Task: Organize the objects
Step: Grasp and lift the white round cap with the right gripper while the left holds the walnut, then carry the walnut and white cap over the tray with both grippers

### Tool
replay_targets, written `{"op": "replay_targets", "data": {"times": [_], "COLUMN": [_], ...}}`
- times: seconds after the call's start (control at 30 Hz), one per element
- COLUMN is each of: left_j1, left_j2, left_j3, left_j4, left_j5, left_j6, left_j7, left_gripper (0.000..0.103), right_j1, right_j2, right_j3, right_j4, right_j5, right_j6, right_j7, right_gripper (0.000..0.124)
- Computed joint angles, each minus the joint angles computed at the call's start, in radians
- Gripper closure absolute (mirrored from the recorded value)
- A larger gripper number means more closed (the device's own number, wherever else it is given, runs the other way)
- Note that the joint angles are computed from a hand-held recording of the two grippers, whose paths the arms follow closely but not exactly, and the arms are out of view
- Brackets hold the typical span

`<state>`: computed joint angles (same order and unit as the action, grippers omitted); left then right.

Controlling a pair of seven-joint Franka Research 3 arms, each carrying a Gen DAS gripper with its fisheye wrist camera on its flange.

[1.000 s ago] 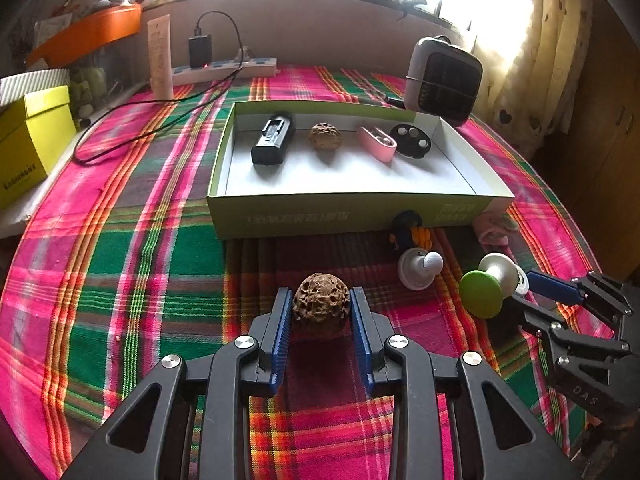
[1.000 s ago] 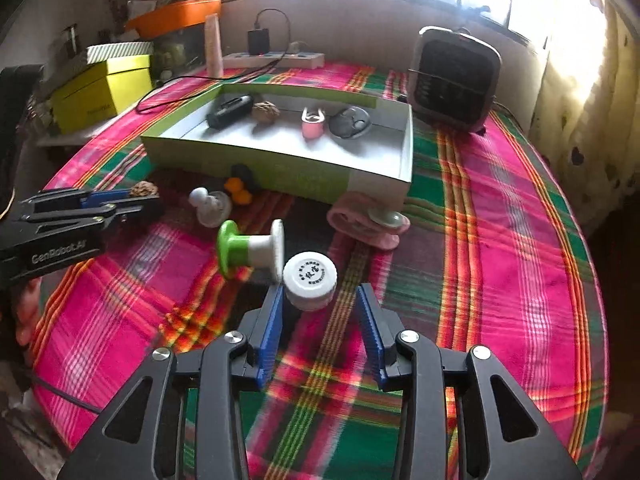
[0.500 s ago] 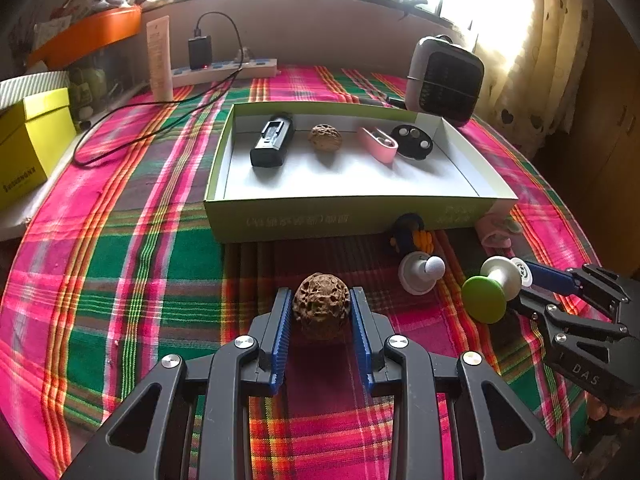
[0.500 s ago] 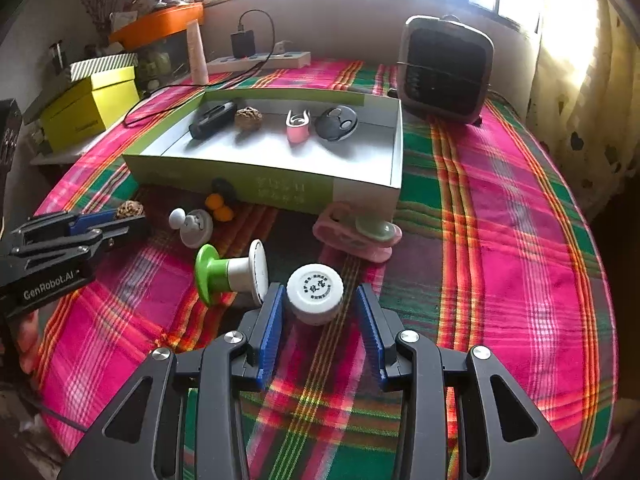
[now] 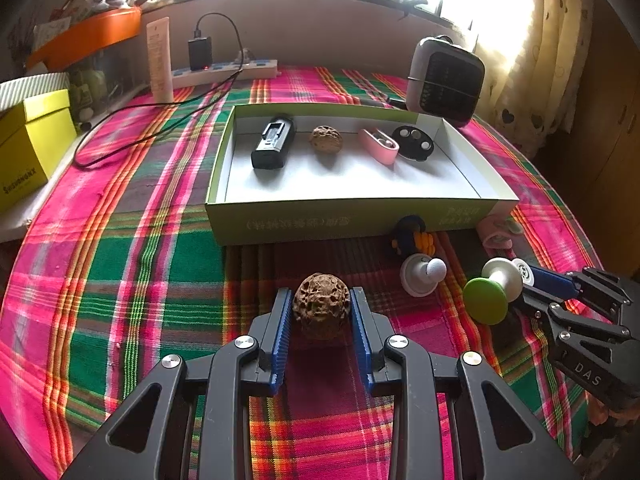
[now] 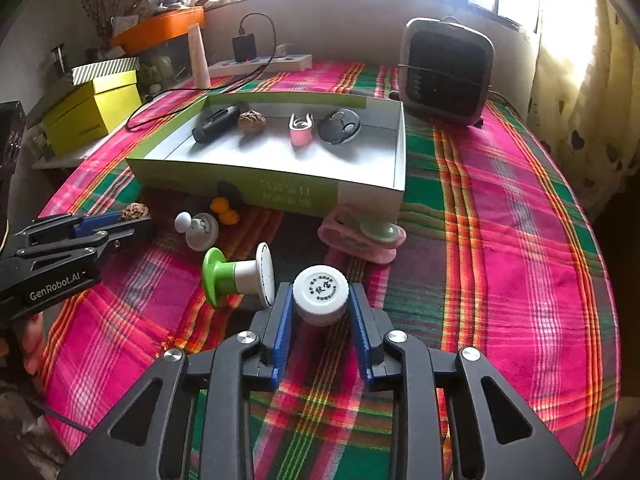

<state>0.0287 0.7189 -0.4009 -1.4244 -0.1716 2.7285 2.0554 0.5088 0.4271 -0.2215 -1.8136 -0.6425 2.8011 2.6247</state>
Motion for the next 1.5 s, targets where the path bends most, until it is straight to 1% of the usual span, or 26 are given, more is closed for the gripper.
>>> {"op": "replay_targets", "data": {"times": [0.3, 0.63, 0.9, 1.0, 1.2, 1.5], "left_j1": [0.003, 0.000, -0.020, -0.034, -0.073, -0.144], "left_j2": [-0.003, -0.006, 0.020, 0.042, 0.111, 0.248], "left_j3": [-0.009, -0.013, -0.004, 0.002, 0.024, 0.070], "left_j4": [0.012, 0.031, 0.100, 0.146, 0.282, 0.536], "left_j5": [-0.007, -0.018, -0.012, -0.008, 0.006, 0.041], "left_j6": [0.003, 0.004, -0.024, -0.044, -0.106, -0.229], "left_j7": [0.009, 0.012, 0.007, 0.002, -0.018, -0.059], "left_gripper": [0.077, 0.077, 0.077, 0.077, 0.077, 0.077], "right_j1": [0.008, -0.003, -0.022, -0.030, -0.047, -0.079], "right_j2": [-0.014, -0.019, -0.003, 0.008, 0.041, 0.108], "right_j3": [-0.013, -0.011, -0.006, -0.004, -0.004, 0.005], "right_j4": [-0.007, 0.007, 0.051, 0.075, 0.135, 0.223], "right_j5": [-0.021, -0.042, -0.021, -0.001, 0.053, 0.176], "right_j6": [0.013, 0.020, 0.018, 0.013, -0.002, -0.028], "right_j7": [0.027, 0.039, 0.009, -0.017, -0.081, -0.200], "right_gripper": [0.095, 0.095, 0.095, 0.095, 0.095, 0.095]}}
